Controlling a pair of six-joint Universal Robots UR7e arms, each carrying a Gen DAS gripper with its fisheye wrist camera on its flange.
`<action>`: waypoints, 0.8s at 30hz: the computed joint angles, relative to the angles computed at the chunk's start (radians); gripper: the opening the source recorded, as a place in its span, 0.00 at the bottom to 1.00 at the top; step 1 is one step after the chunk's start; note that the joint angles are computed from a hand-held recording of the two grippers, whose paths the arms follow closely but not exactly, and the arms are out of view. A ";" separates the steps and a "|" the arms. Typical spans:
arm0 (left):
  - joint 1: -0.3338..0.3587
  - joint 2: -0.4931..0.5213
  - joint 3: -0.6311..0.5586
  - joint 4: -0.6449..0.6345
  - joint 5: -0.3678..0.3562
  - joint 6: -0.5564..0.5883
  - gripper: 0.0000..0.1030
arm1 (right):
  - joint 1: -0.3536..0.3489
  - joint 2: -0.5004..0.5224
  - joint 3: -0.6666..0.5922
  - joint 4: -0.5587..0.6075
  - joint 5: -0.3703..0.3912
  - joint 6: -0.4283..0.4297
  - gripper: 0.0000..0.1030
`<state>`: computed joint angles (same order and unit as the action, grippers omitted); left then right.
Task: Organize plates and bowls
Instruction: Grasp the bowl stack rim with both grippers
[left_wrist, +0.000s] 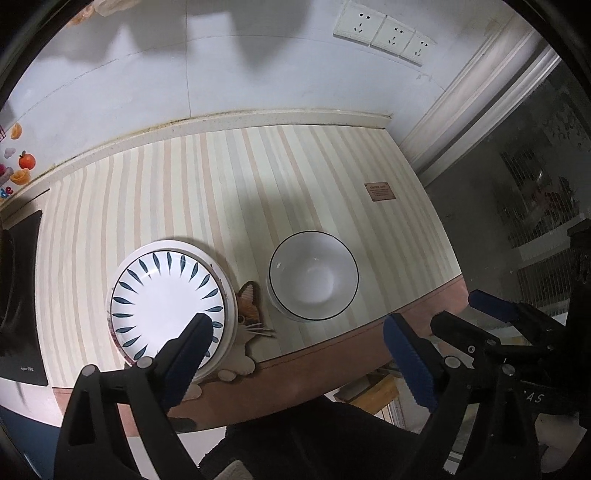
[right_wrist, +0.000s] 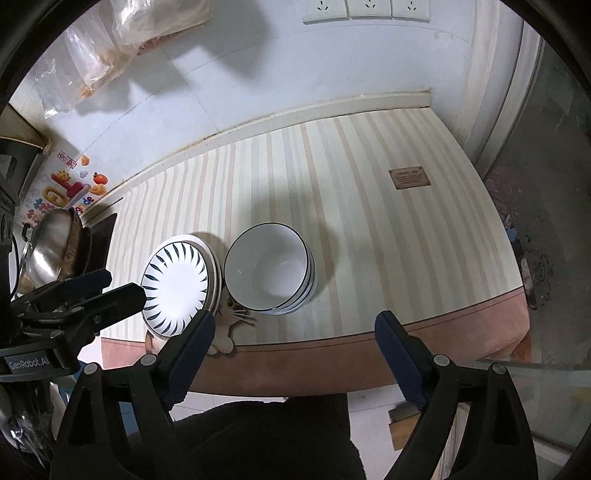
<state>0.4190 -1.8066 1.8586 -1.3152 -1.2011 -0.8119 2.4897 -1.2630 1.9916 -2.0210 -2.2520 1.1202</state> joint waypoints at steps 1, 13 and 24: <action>0.010 0.004 0.004 -0.008 0.000 0.007 0.92 | -0.005 -0.003 0.009 -0.017 0.004 -0.005 0.89; 0.299 0.167 0.069 -0.210 -0.050 0.150 0.92 | -0.307 -0.033 0.323 -0.685 0.243 -0.272 0.90; 0.449 0.312 0.112 -0.281 -0.185 0.245 0.67 | -0.595 0.120 0.462 -1.047 0.502 -0.462 0.90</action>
